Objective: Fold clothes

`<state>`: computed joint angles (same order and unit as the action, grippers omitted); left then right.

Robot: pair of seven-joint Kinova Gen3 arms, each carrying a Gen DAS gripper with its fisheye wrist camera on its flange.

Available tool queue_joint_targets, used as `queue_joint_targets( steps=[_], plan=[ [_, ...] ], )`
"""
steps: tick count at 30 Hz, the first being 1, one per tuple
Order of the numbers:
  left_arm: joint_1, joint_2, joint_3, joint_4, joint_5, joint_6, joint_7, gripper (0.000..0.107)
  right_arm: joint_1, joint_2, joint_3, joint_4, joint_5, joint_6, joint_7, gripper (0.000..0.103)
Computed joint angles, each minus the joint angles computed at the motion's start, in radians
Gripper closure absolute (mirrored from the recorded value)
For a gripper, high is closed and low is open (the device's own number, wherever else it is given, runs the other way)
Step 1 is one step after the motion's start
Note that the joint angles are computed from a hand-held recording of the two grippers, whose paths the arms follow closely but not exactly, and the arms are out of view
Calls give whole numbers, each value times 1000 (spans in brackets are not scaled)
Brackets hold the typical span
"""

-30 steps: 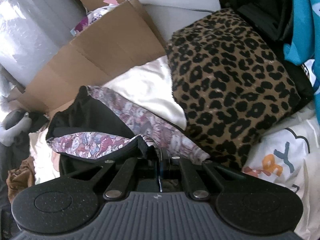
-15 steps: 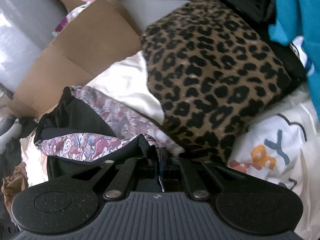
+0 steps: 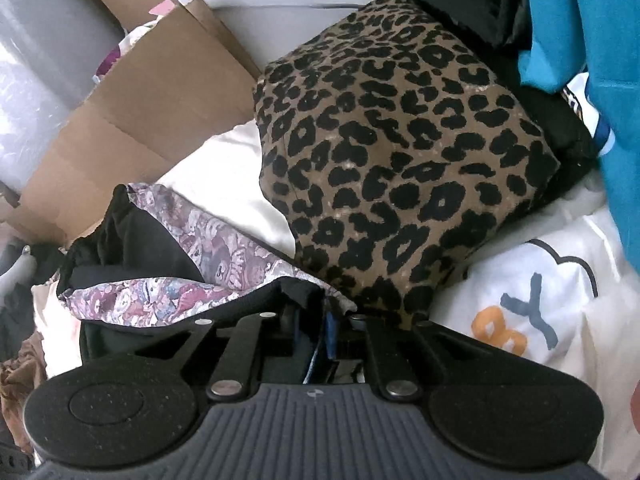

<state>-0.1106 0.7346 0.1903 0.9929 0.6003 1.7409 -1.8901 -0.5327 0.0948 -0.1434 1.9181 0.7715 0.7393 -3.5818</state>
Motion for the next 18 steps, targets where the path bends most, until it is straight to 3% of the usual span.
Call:
queue_joint_targets(
  steps=[8,18],
  plan=[
    [6,-4,3,-3,-11,7,-26,106,9,21,21,25,-16,-30,-10,95],
    [25,5,-4,-4,-33,12,-36,106,-13,43,15,-54,-97,90,79,95]
  ],
)
